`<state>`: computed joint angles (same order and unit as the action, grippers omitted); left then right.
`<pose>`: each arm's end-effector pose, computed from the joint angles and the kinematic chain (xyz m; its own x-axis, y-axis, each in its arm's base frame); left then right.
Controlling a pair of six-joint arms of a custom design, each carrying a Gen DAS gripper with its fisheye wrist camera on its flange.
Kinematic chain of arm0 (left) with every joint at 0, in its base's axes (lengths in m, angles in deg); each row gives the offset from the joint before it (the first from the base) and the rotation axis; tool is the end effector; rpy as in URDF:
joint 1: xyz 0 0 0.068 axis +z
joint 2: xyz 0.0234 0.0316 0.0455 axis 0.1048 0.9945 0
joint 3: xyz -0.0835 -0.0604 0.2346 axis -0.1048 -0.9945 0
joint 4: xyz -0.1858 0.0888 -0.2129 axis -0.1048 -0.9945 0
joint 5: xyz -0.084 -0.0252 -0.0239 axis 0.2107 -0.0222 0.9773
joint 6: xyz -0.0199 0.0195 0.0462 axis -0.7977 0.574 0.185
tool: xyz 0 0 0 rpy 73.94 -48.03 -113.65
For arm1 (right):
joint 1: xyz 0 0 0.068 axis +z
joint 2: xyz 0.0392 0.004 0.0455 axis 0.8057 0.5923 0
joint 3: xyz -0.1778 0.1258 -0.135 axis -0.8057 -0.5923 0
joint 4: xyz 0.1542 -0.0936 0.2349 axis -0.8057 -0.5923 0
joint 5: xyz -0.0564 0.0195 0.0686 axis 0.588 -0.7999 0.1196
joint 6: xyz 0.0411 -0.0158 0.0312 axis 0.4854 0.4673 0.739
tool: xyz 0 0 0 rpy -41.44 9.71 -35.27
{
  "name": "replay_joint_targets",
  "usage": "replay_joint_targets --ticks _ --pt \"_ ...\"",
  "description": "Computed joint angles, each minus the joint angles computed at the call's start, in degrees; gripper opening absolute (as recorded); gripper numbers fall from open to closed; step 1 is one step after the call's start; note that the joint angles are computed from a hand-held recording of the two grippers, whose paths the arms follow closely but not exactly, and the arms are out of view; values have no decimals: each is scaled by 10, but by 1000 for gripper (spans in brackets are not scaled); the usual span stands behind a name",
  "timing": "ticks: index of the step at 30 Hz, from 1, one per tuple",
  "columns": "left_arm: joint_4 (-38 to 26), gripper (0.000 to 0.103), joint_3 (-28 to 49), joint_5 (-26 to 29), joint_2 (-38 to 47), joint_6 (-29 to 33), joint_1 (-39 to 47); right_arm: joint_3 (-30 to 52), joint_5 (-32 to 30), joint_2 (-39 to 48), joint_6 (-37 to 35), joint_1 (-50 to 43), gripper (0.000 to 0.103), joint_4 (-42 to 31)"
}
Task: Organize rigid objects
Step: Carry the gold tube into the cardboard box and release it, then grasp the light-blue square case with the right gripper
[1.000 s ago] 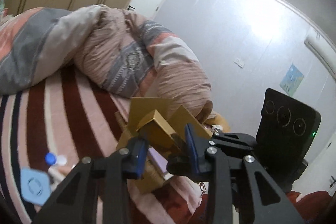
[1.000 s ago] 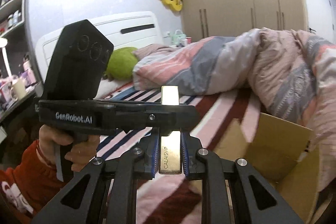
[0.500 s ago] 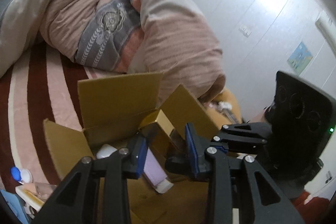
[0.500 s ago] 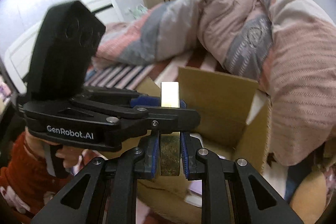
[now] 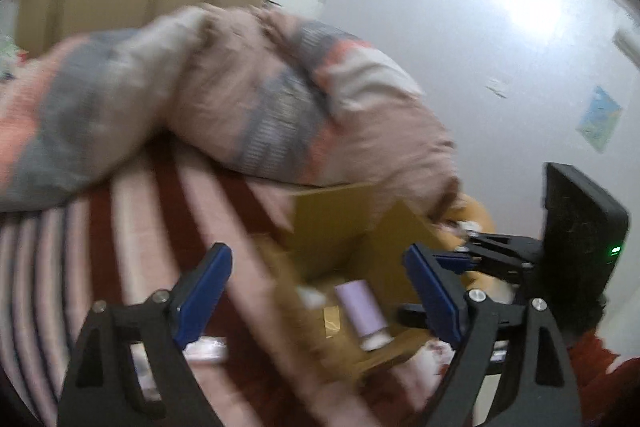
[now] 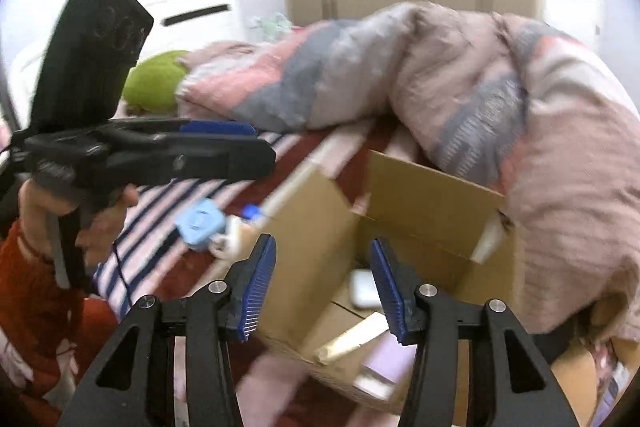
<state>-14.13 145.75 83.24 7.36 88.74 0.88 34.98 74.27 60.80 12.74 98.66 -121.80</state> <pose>0.2922 -0.0552 0.2984 -0.4505 0.4337 -0.7803 0.8807 0.3594 -0.3087 0.0980 0.0711 0.2863 -0.6522 0.0745 -0.7544 0.0494 0.9972 0.0558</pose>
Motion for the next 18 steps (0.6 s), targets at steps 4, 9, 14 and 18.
replay_joint_targets --ticks 4,9,14,18 --pt "-22 87 31 -1 37 67 116 15 -3 91 -27 52 45 106" --pt "-13 87 48 -9 100 133 224 11 -87 210 -65 45 45 265" --pt "1 87 51 -19 181 187 288 -3 -213 375 -88 -2 48 443" --pt "12 87 56 -21 240 215 318 9 -228 514 -145 -34 63 552"
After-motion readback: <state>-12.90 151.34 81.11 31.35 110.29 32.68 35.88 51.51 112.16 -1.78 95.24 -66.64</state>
